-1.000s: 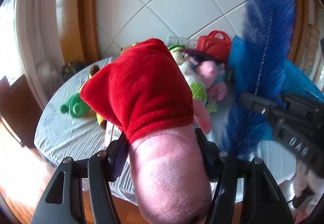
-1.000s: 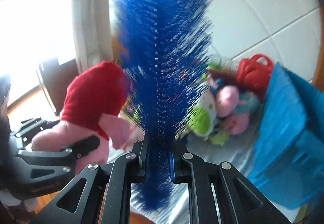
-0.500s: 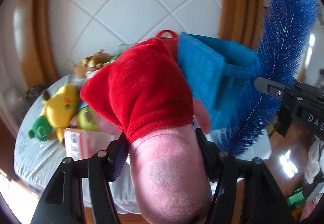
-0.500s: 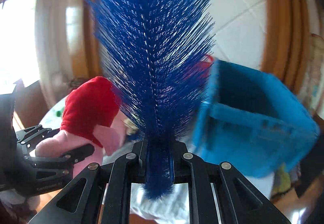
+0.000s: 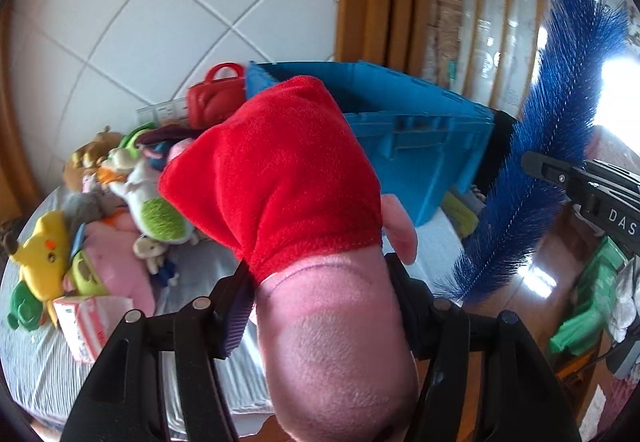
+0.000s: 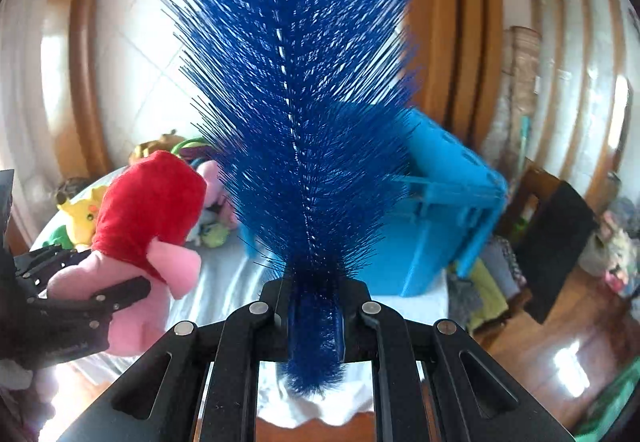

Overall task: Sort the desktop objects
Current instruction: 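Carry Peppa Pig and the blue duster over the blue crate with both tools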

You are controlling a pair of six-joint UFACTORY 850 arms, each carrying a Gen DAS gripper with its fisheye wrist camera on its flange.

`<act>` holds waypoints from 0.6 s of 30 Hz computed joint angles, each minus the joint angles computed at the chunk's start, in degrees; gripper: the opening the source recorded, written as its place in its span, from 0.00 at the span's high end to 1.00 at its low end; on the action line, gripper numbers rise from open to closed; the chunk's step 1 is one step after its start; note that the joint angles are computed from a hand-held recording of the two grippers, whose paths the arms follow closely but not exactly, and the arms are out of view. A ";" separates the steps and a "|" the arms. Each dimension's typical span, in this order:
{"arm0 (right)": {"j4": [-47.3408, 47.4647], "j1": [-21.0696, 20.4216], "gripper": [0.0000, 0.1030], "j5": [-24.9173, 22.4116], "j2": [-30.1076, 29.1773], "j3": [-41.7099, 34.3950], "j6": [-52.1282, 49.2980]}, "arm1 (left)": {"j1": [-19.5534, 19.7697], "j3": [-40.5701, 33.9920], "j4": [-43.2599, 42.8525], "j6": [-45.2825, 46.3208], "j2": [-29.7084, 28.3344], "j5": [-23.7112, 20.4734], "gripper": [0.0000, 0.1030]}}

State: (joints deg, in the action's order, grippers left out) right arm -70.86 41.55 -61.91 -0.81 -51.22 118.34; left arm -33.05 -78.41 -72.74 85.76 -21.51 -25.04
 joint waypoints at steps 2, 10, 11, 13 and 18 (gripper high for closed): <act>0.41 -0.02 0.87 -0.86 1.03 0.84 0.29 | -0.56 -0.79 1.13 -0.68 -0.35 -0.67 0.42; 1.19 -1.12 0.87 -2.98 5.03 2.06 -2.02 | -2.64 -5.94 7.35 -6.25 -2.59 -3.36 0.42; 1.13 -1.40 0.87 -2.98 5.50 2.12 -2.42 | -2.84 -7.25 8.61 -7.66 -3.19 -3.99 0.42; 0.88 -2.31 0.87 -2.81 6.56 2.27 -3.85 | -3.15 -10.30 11.04 -10.46 -4.55 -5.76 0.42; -0.45 -5.38 0.87 -1.32 9.35 1.01 -10.50 | -4.61 -23.00 18.65 -19.81 -10.23 -11.21 0.42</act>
